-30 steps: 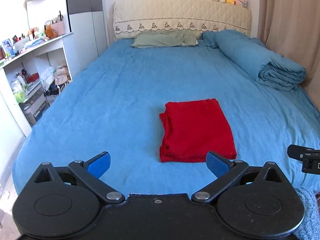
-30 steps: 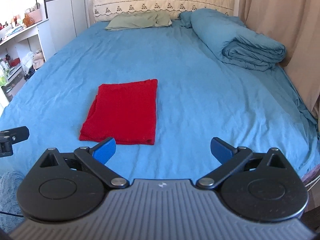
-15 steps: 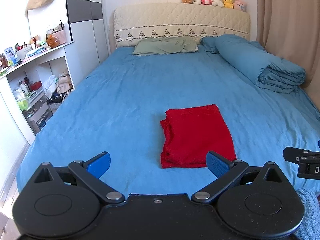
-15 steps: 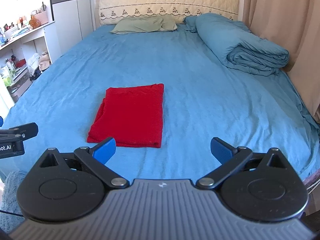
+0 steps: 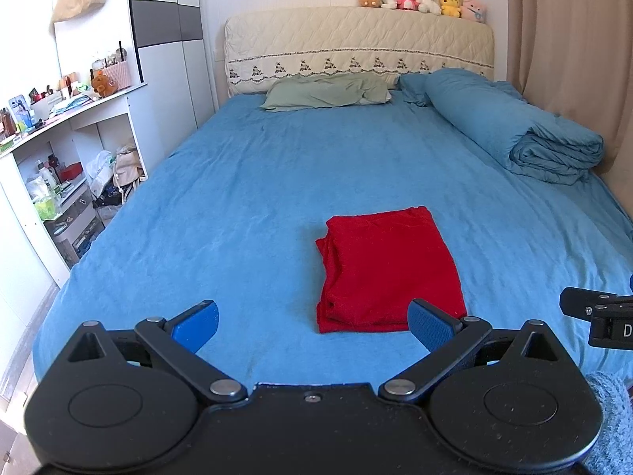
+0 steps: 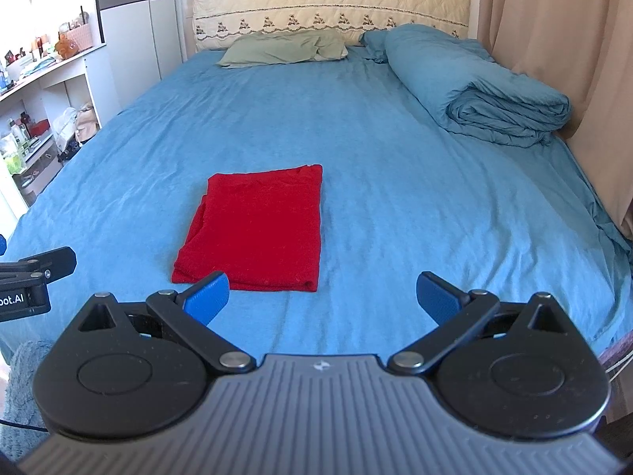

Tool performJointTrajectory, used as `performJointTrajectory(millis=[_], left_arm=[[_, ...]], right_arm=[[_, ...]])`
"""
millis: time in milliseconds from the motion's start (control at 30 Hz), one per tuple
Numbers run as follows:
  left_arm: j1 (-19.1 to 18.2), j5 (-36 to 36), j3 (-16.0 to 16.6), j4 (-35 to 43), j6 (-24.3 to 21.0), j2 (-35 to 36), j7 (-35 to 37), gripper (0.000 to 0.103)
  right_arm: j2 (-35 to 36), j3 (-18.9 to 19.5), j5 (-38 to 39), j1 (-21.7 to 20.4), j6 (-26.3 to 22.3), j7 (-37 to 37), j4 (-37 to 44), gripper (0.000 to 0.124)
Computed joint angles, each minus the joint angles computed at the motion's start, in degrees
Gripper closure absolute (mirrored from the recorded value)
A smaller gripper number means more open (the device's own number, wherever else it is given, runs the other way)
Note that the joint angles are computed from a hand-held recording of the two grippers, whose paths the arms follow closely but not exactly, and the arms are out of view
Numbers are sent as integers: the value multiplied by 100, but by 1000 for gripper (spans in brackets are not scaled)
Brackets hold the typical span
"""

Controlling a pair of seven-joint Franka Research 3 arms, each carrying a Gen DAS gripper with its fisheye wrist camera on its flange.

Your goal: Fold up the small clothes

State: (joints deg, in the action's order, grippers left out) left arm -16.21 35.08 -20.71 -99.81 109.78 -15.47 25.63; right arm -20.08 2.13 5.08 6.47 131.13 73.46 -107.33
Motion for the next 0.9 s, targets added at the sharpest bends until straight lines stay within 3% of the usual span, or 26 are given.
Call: performJointTrajectory(millis=[900], left_arm=[[-114, 168, -21, 163, -121, 153, -86, 0]], right_arm=[[7, 1, -15, -3, 28, 89, -12, 21]])
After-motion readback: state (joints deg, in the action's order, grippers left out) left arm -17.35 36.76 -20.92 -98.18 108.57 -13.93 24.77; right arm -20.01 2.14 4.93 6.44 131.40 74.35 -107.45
